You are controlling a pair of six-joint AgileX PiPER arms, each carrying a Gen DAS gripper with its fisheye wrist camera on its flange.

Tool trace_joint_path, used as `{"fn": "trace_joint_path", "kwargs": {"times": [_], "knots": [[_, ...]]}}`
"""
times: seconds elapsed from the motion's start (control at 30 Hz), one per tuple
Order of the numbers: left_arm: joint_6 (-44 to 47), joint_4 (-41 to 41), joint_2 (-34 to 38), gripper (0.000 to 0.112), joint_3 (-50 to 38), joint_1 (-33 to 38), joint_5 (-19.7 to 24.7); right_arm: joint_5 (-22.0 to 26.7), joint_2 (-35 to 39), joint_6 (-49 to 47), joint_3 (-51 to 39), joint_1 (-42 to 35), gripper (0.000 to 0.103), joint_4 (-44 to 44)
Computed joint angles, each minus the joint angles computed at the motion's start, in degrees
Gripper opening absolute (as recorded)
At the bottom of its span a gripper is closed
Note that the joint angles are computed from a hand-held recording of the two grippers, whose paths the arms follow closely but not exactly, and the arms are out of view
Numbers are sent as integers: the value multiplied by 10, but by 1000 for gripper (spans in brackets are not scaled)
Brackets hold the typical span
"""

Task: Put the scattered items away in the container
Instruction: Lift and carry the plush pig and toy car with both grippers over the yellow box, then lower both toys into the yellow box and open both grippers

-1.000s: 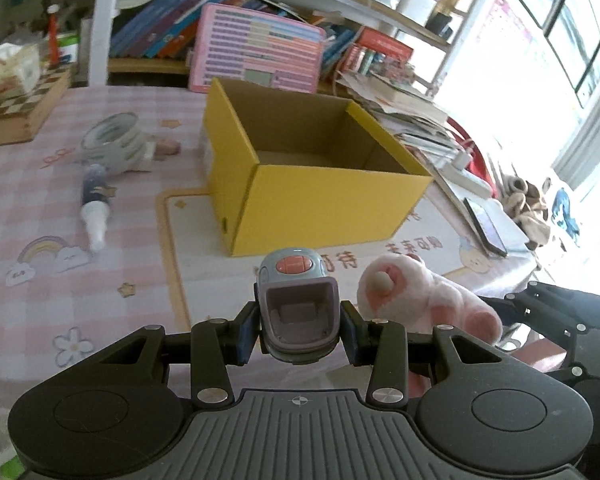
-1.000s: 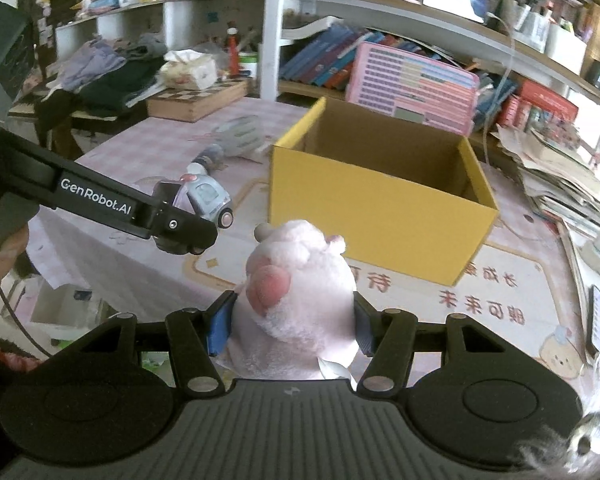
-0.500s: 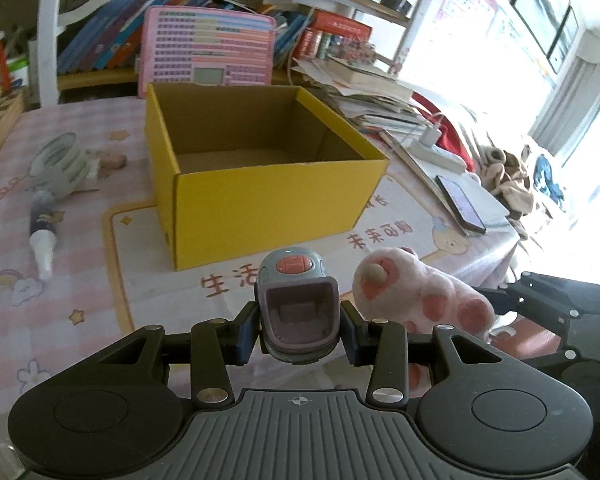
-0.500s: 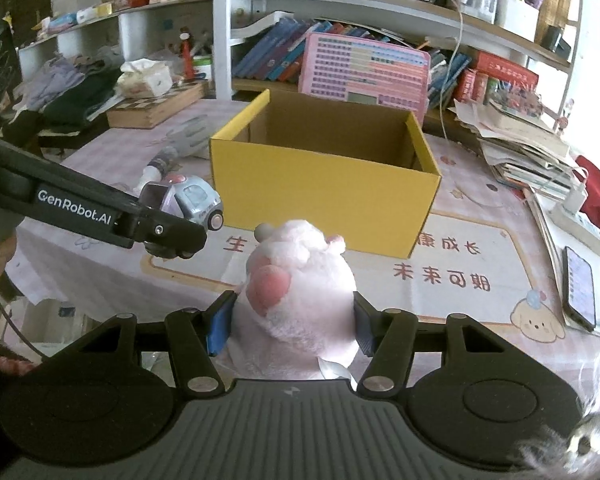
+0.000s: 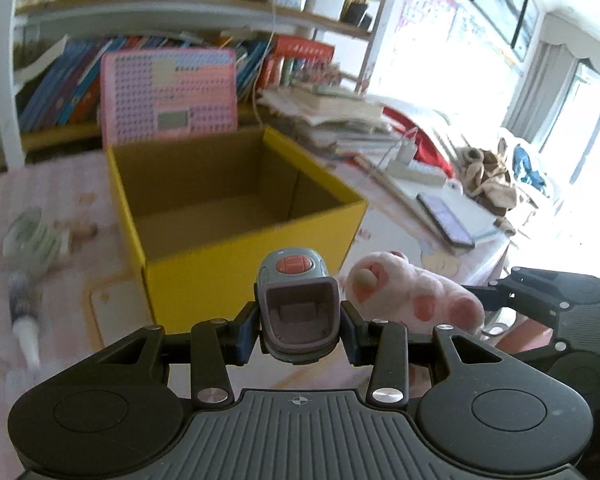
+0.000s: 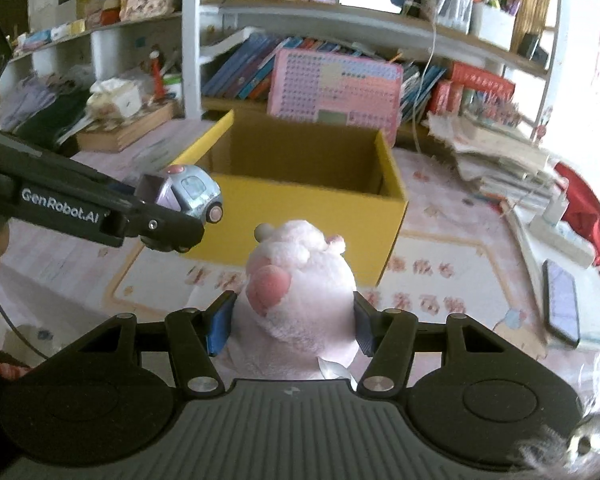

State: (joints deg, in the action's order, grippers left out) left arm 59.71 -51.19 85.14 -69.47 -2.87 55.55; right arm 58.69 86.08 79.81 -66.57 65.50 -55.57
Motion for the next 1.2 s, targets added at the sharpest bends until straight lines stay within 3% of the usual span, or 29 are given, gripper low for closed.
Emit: {"fn": "trace_joint_path", "kwargs": {"times": [0.17, 0.43, 0.83, 1.2], "knots": [[15, -17, 35, 41, -55, -11, -1, -18, -1, -9, -9, -32, 57, -47], [1, -40, 106, 41, -154, -11, 5, -94, 22, -90, -76, -120, 57, -69], [-80, 38, 252, 41, -339, -37, -4, -176, 162, -313, -245, -255, 57, 110], [-115, 102, 345, 41, -451, -55, 34, -146, 269, -483, -367, -310, 58, 263]]}}
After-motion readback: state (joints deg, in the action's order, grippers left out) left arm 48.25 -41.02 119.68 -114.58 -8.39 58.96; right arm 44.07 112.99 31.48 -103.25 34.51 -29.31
